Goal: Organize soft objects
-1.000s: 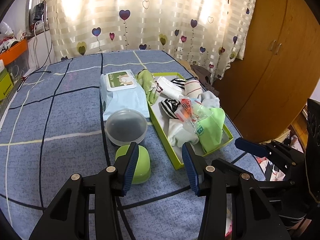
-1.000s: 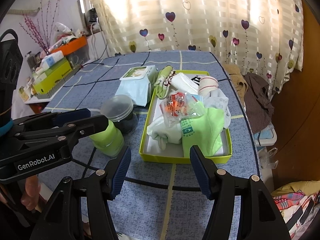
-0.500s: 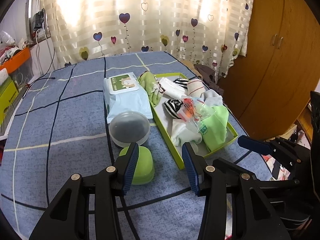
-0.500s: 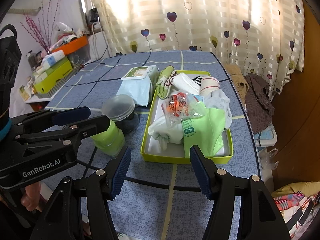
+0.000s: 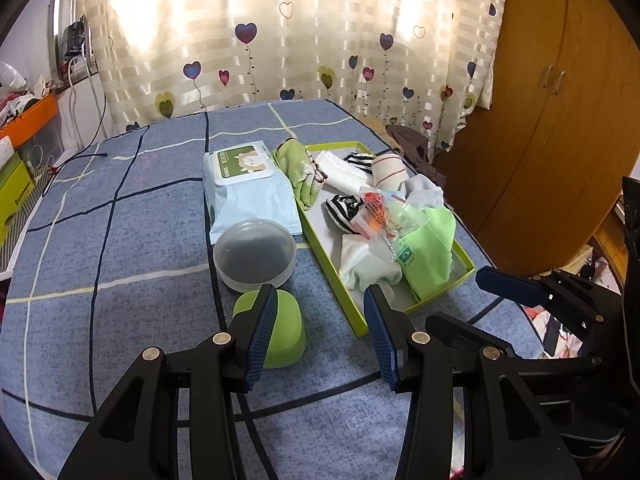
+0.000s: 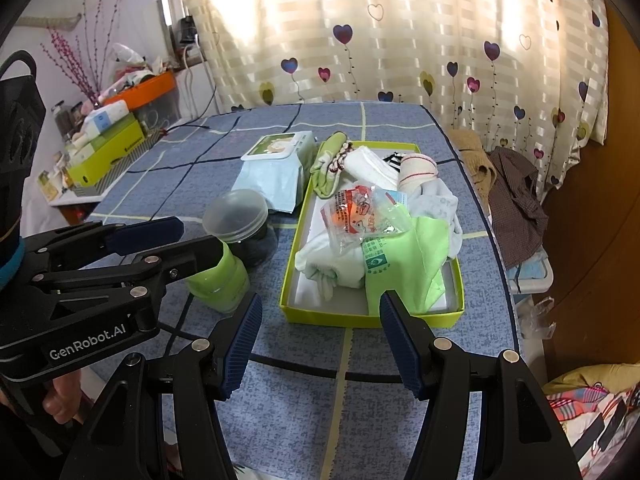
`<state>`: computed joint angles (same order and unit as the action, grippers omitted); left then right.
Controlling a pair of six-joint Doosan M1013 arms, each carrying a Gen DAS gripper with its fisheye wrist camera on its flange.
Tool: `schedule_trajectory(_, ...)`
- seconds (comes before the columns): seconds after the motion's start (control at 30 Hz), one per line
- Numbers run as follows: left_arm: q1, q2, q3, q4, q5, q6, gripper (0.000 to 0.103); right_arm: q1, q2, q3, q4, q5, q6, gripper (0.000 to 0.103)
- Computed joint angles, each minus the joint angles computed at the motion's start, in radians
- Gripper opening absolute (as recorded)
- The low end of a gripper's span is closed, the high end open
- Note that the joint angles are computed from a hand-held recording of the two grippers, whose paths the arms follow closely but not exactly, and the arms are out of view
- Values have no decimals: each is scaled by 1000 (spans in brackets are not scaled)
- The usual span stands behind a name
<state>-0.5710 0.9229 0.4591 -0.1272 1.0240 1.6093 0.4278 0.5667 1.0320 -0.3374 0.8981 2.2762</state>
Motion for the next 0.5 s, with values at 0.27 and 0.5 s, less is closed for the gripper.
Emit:
schedule_trajectory(0.27,0,1,-2,-5,5,6,46,0,0,0,0,-1,-1,62)
schedule_trajectory(0.5,0,1,-2,-9,8,7,46,0,-2,3,-2,-3,0,62)
